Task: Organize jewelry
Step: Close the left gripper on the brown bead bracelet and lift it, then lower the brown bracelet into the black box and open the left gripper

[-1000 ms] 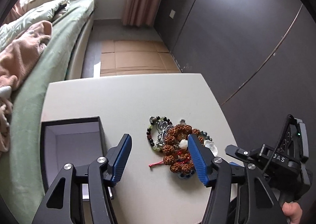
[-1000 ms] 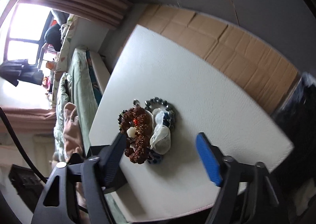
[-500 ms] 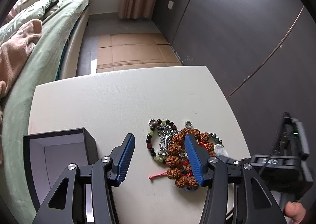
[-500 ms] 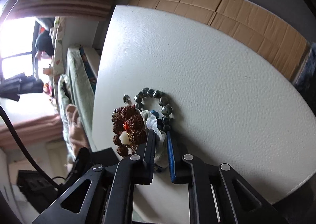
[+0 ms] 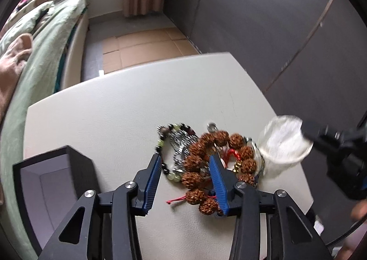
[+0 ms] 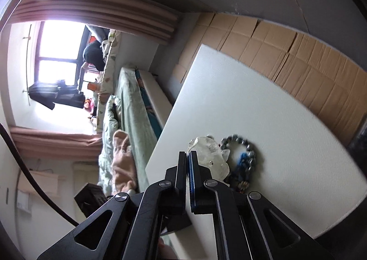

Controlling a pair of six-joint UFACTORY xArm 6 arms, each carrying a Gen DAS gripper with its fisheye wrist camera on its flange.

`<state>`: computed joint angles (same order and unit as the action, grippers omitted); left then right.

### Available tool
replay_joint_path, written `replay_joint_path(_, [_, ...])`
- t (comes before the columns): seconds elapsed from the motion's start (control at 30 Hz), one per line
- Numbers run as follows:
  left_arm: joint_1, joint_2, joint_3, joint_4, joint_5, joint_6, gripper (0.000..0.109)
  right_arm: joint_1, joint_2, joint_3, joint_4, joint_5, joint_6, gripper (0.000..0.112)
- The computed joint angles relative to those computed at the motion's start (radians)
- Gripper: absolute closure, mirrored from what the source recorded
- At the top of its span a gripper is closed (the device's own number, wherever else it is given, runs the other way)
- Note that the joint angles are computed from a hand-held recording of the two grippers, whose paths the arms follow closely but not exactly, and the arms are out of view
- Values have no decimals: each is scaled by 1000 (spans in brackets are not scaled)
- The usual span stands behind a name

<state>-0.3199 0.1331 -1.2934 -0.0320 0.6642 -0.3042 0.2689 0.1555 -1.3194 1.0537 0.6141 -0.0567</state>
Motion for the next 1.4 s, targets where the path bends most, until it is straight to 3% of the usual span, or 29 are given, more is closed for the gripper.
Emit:
replay_joint_path(0.1, [-14, 31, -27, 52, 37, -10, 68, -6, 1, -8, -19, -9, 21, 108])
replay_joint_path(0.3, [-11, 40, -28, 1, 44, 40, 87, -23, -26, 12, 60, -40, -63, 108])
replay_joint_path(0.47, [-13, -12, 16, -10, -17, 27, 88, -2, -52, 15, 158, -44, -202, 108])
replay_joint_path(1.0, [75, -304, 240, -322, -242, 147, 88, 82, -94, 32, 333, -42, -437, 108])
replay_joint_path(1.23, [136, -413, 311, -212, -302, 39, 88, 110, -63, 3, 464, 33, -544, 108])
replay_joint_path(1.4, [207, -472, 357, -234, -314, 38, 88, 160, -39, -21, 484, 60, -582, 108])
